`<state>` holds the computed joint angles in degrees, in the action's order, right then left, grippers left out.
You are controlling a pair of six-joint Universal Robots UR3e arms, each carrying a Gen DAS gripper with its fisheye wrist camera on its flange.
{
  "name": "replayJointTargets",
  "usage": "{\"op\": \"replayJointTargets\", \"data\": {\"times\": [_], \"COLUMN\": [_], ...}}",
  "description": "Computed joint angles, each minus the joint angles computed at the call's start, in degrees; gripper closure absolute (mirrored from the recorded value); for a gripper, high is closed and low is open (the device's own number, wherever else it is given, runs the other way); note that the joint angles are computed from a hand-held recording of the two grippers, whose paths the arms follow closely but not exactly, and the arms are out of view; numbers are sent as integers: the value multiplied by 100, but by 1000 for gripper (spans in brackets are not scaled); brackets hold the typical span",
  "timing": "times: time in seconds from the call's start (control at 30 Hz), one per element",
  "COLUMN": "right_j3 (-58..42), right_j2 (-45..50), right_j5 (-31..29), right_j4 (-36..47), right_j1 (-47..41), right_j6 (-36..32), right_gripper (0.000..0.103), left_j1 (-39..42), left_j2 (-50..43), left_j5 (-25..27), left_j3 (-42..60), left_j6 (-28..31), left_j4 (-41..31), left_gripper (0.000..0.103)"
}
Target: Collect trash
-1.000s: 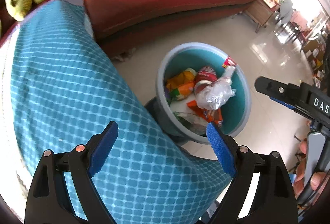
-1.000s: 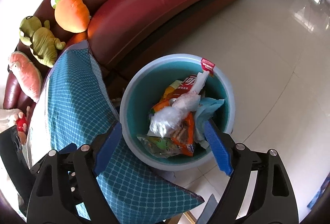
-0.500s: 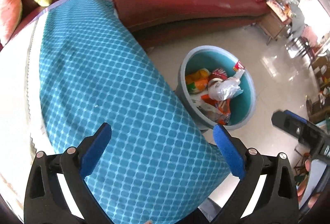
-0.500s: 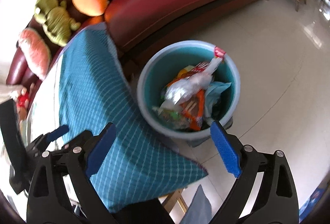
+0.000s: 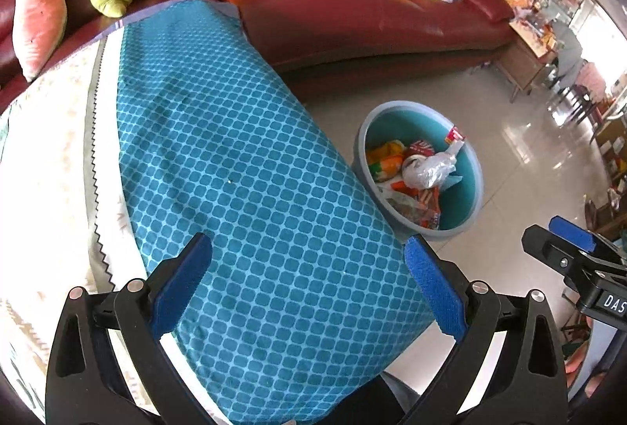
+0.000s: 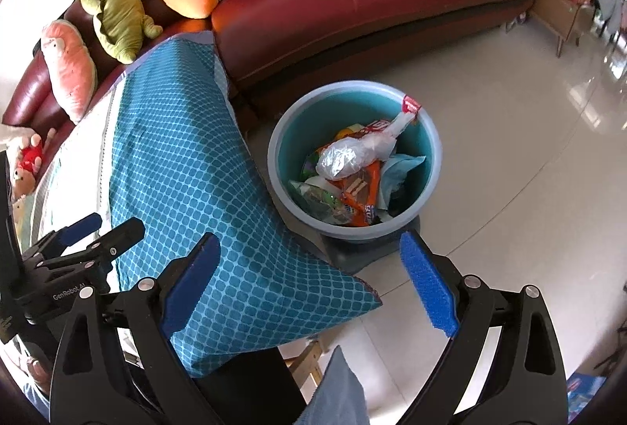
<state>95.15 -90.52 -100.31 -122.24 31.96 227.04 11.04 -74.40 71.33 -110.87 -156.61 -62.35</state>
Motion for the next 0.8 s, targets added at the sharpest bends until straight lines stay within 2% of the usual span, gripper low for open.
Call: {"op": "replayJointTargets", "data": {"times": [0.43, 0.8], "right_j3": [-248, -298], "right_j2": [44, 120], "right_j5": [-170, -155], "right_j4": [164, 133], "right_j1": [237, 248], "right_j6": [136, 165], "right_gripper": [14, 14], "left_j1": [277, 233], "left_j2": [347, 542], "left_j5": [-175, -166], "left_j3": [-88, -371], "left_j6": [156, 228], "left_j4": [-233, 116], "left_gripper": [4, 4]}}
